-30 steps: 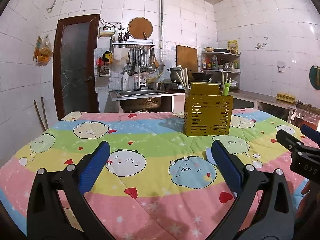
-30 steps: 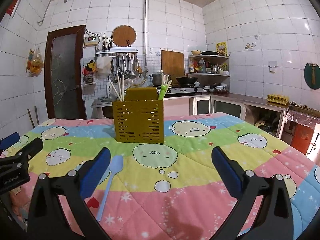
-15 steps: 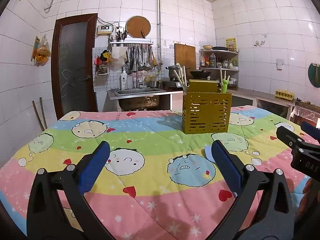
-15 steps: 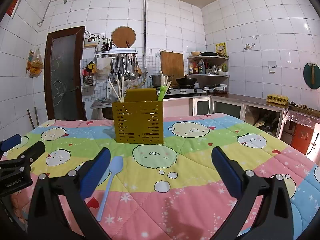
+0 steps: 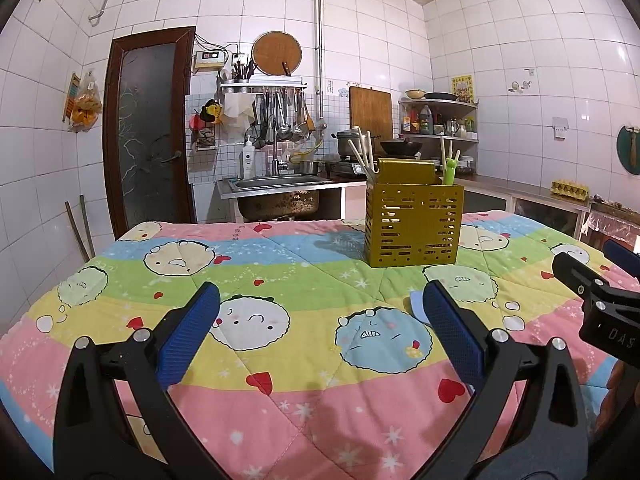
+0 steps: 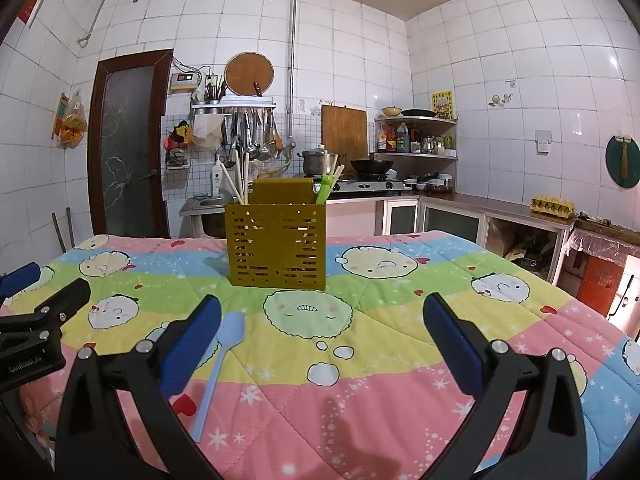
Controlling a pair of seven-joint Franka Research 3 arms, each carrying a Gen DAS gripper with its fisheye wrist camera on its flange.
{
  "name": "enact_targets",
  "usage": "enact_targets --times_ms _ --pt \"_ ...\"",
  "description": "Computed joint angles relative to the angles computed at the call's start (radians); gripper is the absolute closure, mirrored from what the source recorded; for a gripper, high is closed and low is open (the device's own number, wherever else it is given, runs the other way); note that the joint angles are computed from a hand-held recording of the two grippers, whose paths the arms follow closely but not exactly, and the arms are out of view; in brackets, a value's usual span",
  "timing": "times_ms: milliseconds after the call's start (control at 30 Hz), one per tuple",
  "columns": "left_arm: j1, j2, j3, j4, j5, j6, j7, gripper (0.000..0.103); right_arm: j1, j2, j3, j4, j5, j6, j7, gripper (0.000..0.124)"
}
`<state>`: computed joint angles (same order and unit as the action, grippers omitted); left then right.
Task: Organize utensils
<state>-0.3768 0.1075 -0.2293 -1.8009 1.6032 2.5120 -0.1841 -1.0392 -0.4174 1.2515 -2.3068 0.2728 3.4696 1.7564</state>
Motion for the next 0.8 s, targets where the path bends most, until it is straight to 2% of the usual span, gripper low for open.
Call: enact_targets --times_ms 800 --pt "-0.001 0.001 0.0 0.004 0.0 0.003 0.004 0.005 -0.009 -0.011 0.005 0.0 -0.015 -0.002 0.015 0.025"
